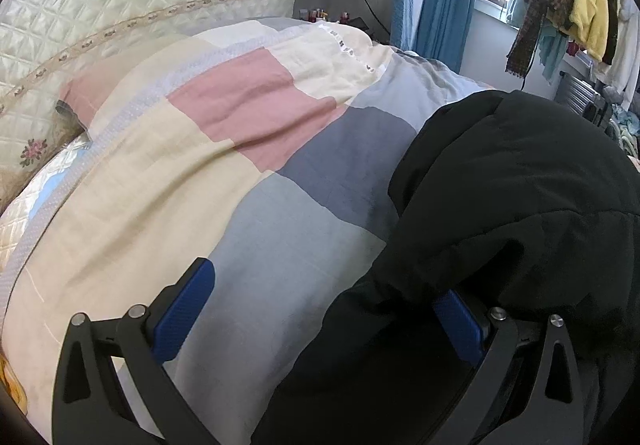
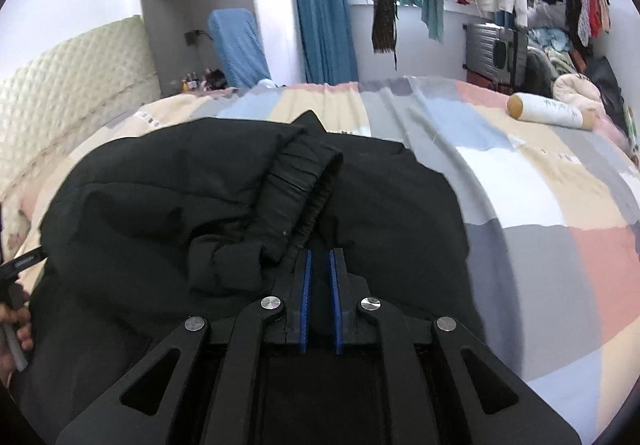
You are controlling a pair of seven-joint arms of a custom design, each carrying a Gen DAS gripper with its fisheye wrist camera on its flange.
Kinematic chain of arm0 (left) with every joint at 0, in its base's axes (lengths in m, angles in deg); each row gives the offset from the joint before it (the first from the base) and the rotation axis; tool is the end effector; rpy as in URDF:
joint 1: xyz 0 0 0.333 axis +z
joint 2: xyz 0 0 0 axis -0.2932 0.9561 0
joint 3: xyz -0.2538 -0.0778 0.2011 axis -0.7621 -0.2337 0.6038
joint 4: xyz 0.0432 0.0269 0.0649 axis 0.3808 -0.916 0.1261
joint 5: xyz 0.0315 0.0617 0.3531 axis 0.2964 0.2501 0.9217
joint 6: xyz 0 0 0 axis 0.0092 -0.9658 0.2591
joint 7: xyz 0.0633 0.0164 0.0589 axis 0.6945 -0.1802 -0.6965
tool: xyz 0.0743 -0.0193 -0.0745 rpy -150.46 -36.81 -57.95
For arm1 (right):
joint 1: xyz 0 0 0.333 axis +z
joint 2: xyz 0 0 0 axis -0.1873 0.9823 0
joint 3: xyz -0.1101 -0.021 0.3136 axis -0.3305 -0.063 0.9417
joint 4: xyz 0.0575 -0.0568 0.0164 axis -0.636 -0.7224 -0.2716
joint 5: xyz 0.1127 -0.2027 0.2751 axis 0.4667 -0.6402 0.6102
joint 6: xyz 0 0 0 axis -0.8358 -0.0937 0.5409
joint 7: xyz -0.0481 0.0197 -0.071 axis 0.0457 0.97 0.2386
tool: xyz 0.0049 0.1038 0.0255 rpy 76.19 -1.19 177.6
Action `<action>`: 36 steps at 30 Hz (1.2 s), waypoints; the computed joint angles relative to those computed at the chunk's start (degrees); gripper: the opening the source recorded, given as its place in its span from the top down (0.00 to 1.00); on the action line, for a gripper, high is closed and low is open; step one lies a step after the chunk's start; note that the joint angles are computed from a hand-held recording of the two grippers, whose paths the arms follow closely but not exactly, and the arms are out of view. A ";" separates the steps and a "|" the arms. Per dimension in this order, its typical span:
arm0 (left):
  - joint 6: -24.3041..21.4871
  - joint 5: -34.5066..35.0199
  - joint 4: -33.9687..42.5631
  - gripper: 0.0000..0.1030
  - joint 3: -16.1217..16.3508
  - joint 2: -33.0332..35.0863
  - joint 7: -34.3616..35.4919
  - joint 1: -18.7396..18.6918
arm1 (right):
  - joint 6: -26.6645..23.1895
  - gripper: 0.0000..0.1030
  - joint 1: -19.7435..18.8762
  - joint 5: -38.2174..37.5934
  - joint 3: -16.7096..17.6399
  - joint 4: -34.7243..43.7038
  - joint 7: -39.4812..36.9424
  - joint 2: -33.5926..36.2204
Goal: Fold large clothes
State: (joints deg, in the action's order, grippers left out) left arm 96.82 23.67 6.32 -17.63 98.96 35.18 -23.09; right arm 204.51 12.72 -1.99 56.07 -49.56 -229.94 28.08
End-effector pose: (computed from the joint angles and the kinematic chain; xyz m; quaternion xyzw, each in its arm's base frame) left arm 0.7726 -0.1542 0.4258 -0.5961 0.7073 -0.3222 0.2017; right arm 0.5341 0.2590 0.4740 -0.4803 0.7633 -0.3425 0.2632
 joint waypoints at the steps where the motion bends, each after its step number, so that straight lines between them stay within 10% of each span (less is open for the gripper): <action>1: 0.18 -0.08 -0.22 0.00 -0.19 -0.13 0.15 0.13 | -1.14 0.89 0.21 1.04 0.31 -0.99 -1.12 -1.06; 10: 2.93 -0.49 -3.28 0.00 -0.97 -1.84 1.58 0.45 | -8.09 0.43 0.52 6.63 2.33 -2.87 -8.85 -1.93; 17: 4.68 -0.69 -4.64 0.00 -1.24 -2.32 2.62 0.41 | -18.56 0.40 3.36 7.36 1.39 3.58 -18.92 4.90; 23: 5.80 -1.46 -5.57 0.00 -2.27 -2.66 3.79 0.98 | -17.29 0.88 4.73 0.51 -0.69 2.72 -10.80 4.59; 36: 7.51 -2.72 -8.27 0.00 -4.61 -4.16 7.21 2.07 | -10.79 0.93 -0.39 0.49 -0.86 -1.73 1.64 2.38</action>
State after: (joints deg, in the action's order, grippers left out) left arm 104.32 20.94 -1.95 -22.24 94.80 42.39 -21.02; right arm 193.72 12.34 -1.51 55.21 -51.29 -228.31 30.46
